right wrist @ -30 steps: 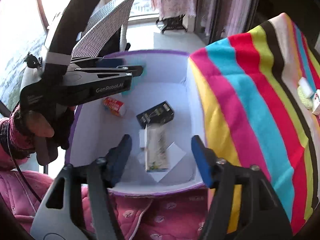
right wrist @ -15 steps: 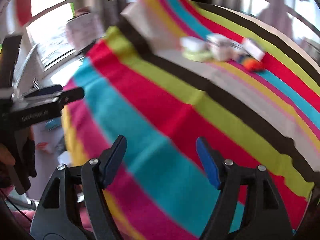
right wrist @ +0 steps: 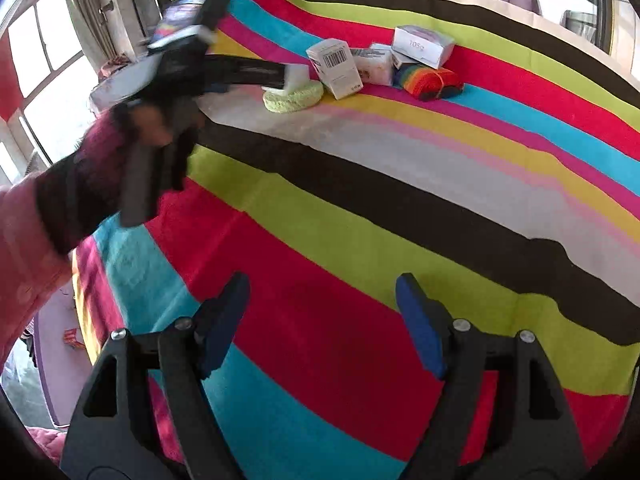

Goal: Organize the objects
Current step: 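Move both tools back over the table, then grasp the white foam block with the left tool while the right tool grasps a white barcode box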

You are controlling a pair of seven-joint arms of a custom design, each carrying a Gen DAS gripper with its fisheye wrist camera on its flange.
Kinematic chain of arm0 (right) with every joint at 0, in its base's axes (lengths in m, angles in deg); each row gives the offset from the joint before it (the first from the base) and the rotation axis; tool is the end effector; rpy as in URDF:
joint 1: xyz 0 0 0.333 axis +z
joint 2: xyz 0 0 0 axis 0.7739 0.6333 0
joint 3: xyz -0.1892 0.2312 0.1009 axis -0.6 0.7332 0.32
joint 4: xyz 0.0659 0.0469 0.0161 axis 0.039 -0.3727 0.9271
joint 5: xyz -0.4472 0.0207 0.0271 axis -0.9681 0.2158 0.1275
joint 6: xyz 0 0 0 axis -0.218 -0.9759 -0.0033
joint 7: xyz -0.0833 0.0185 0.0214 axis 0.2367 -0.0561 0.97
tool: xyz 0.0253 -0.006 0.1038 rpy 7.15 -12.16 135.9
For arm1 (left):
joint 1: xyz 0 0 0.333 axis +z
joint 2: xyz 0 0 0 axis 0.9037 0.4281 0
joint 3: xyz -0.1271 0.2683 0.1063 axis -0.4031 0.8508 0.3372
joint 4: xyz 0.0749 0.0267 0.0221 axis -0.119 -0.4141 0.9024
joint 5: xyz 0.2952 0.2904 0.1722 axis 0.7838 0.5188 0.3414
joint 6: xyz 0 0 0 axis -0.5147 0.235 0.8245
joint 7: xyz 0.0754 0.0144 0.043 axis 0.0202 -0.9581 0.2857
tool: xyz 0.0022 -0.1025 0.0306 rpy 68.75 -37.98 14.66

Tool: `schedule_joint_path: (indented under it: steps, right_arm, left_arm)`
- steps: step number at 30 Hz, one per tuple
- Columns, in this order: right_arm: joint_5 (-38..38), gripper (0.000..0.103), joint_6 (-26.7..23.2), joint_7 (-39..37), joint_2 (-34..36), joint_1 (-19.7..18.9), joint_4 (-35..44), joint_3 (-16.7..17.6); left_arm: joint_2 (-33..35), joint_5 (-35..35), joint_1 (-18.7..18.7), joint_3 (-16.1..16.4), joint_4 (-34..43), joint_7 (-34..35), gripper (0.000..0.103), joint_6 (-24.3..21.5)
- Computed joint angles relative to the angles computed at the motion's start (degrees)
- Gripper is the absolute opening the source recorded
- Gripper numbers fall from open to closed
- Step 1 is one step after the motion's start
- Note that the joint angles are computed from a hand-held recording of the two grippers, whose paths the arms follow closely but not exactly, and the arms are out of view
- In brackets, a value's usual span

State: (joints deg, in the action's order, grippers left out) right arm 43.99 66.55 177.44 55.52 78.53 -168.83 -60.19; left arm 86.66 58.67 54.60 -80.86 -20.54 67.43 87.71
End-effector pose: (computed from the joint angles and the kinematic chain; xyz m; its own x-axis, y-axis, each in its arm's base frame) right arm 0.3812 0.4169 0.5064 0.1879 -0.9733 -0.1318 -0.7652 -0.0609 -0.6409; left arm 0.7086 -0.2214 0.4968 -0.2200 -0.9751 -0.0282 -0.7100 0.1798 -0.6809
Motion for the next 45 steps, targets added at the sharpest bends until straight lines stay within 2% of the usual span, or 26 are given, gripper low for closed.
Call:
schedule_joint_path:
  steps: [2,4,6,8,11,14,17,21,24,25,26,27,28,29,33,36,39,43,45]
  right_arm:
    - [1.3,0.078,0.1,-1.4,0.4,0.5,0.3,-0.5]
    - [2.5,0.078,-0.2,-3.3,1.1,0.9,1.1,-1.1]
    - [3.2,0.078,-0.6,-5.1,1.8,0.9,1.9,-1.6]
    - [2.8,0.078,-0.6,-6.3,2.4,0.4,2.8,-2.0]
    - [1.3,0.078,-0.8,-8.2,5.8,-0.9,6.3,-2.8]
    - [-0.9,0.078,-0.3,-10.1,11.8,-1.7,12.5,-4.2]
    - [-2.5,0.078,-0.4,-12.4,19.5,-1.0,21.1,-6.3]
    - [-4.4,0.078,-1.2,-13.4,29.5,1.5,33.5,-9.9]
    - [-4.6,0.078,-0.9,-13.0,34.5,3.5,40.2,-12.7]
    - [-4.9,0.078,-0.9,-13.1,36.0,4.2,42.1,-13.6]
    - [-4.8,0.078,-1.1,-13.7,37.3,4.6,43.8,-14.2]
    - [-4.5,0.076,-1.9,-14.4,38.4,5.0,45.3,-14.7]
    - [-4.0,0.052,-3.4,-15.4,39.3,5.4,46.6,-15.0]
    - [-3.8,0.043,-5.3,-15.8,39.8,6.0,47.4,-15.4]
    - [-7.1,0.043,-2.3,-9.8,33.5,8.0,39.1,-17.0]
    - [-7.2,0.043,0.0,-6.7,26.5,7.1,30.4,-15.0]
    - [-5.4,0.043,-2.5,-7.9,20.5,5.9,24.2,-11.8]
    - [1.4,0.043,-10.2,-16.1,15.3,4.5,20.6,-8.2]
    - [7.8,0.043,-12.7,-21.9,13.6,4.0,19.7,-7.4]
  left_arm:
    - [2.1,1.3,-0.6,0.4,2.3,0.0,0.085,0.2]
    - [1.6,-2.7,1.3,-1.8,0.8,4.7,0.06,3.5]
    - [-1.5,-9.8,4.0,-4.7,-4.0,9.4,0.06,8.0]
    - [-6.6,-15.8,5.5,-6.2,-10.5,12.9,0.06,11.5]
    - [-16.2,-24.7,5.7,-6.2,-21.7,19.2,0.06,14.1]
    - [-23.3,-29.6,3.1,-3.4,-29.5,23.3,0.06,13.0]
    - [-26.0,-32.0,0.8,-0.8,-32.6,25.0,0.061,10.8]
    - [-25.4,-37.1,-1.0,1.6,-32.2,26.5,0.061,9.8]
    - [-23.8,-40.3,-0.3,2.3,-30.3,25.9,0.061,5.6]
    - [-23.6,-43.3,-0.5,2.6,-30.1,27.2,0.061,5.3]
    - [-23.6,-42.9,0.2,2.1,-30.3,26.0,0.061,5.9]
    - [-23.6,-42.0,0.7,1.6,-30.4,25.0,0.061,6.1]
    - [-23.5,-41.5,0.9,1.3,-30.4,24.6,0.061,6.2]
    - [-23.3,-40.6,1.2,1.0,-30.3,24.0,0.061,6.2]
    - [-22.9,-38.5,1.7,0.4,-30.1,22.6,0.061,6.2]
    - [-23.0,-38.7,1.8,0.5,-30.0,22.9,0.062,6.0]
    - [-23.2,-35.5,2.4,0.0,-29.8,20.7,0.062,5.5]
    - [-23.2,-28.7,3.3,-0.9,-29.8,16.1,0.062,5.3]
    - [-23.0,-24.4,3.9,-1.5,-29.6,13.2,0.062,5.0]
